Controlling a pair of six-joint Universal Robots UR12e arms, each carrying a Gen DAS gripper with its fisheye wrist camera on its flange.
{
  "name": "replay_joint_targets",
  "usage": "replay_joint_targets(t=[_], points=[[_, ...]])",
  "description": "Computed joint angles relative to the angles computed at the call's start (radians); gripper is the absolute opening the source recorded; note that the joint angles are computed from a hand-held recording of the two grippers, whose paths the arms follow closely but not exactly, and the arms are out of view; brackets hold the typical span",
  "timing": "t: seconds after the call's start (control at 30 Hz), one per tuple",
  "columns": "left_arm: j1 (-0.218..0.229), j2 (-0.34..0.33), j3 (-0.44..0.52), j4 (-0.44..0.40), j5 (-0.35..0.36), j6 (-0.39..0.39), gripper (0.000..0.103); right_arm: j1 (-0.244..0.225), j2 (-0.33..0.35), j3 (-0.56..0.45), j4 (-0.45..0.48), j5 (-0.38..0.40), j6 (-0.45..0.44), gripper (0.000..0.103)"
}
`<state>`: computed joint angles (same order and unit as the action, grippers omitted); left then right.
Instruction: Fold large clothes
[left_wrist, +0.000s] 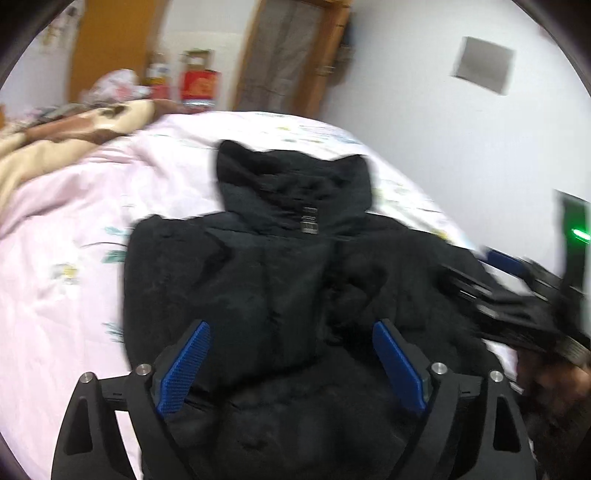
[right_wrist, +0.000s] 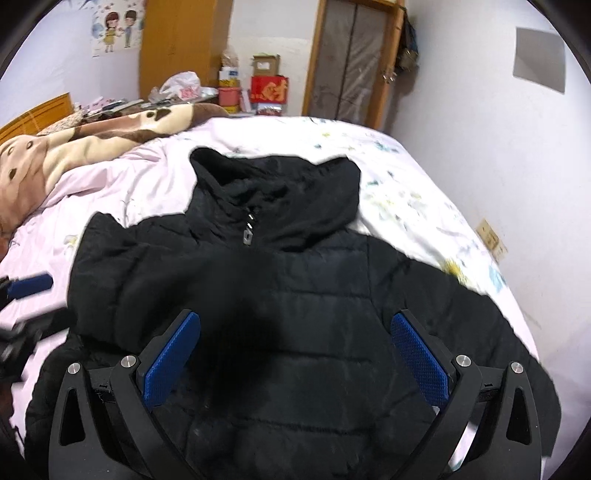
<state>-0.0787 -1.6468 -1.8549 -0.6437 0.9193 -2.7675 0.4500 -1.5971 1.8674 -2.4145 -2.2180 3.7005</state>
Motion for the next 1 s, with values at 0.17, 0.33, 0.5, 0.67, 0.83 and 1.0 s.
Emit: replay_joint_targets(t=[0.17,0.33,0.5,0.67,0.83,1.0], points=[[-0.008,0.007,-0.021,0.136,0.114,-0.019,0.096,0.012,0.024,-0.025,0.024,-0.030,-0.040,0.103],[-0.023,-0.036,0.012,0.127,0.223,-0.104,0.096,-0.036,0.021,-0.012,0.112,0.041,0.035,0.103],[-0.047,-0.083,0.044,0.145,0.352,-0.152,0.096,-0.089,0.039,-0.003,0.181,0.095,0.047,0.103],[-0.062,-0.122,0.070,0.139,0.405,-0.205,0.096,-0.129,0.048,0.008,0.166,0.192,0.059,0.094],[-0.068,-0.150,0.089,0.109,0.437,-0.213,0.096,-0.164,0.049,0.035,0.090,0.329,0.059,0.056],[-0.078,-0.155,0.089,0.128,0.492,-0.205,0.096,-0.147,0.054,0.033,0.041,0.320,-0.009,0.005]])
